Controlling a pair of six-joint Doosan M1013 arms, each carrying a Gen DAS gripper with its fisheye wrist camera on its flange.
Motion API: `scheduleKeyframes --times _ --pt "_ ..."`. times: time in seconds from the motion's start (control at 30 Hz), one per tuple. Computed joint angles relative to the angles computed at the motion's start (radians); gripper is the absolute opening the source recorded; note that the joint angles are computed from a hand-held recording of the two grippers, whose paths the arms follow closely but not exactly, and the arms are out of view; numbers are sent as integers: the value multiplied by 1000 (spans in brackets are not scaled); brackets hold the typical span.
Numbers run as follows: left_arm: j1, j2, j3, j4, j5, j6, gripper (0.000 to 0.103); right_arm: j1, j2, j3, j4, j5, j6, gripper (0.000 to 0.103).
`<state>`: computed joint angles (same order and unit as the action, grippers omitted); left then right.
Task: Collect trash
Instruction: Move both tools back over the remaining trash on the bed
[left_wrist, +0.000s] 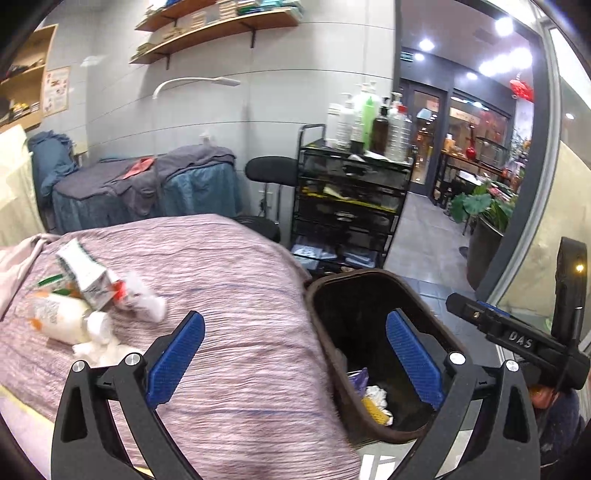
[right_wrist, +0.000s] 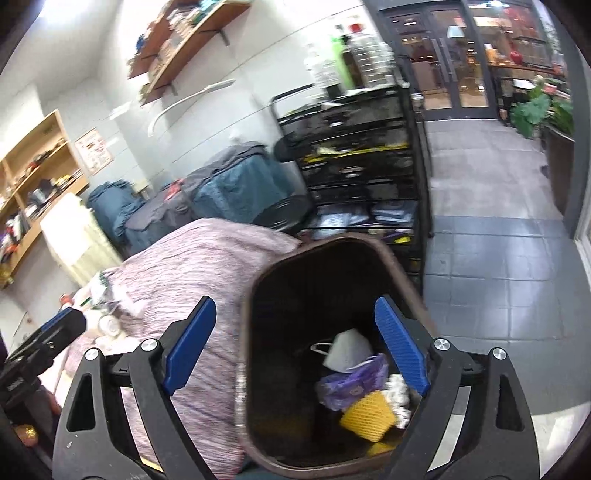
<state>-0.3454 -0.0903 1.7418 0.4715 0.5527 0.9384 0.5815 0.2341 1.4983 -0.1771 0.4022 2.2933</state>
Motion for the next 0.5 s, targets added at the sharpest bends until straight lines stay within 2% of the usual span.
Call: scheduleKeyframes --times 0.27,0.5 --pt "61 -51 41 63 41 -89 97 32 65 -99 344 10 -384 87" --pt "130 -92 77 117 87 -168 97 69 146 -230 564 96 -659 87"
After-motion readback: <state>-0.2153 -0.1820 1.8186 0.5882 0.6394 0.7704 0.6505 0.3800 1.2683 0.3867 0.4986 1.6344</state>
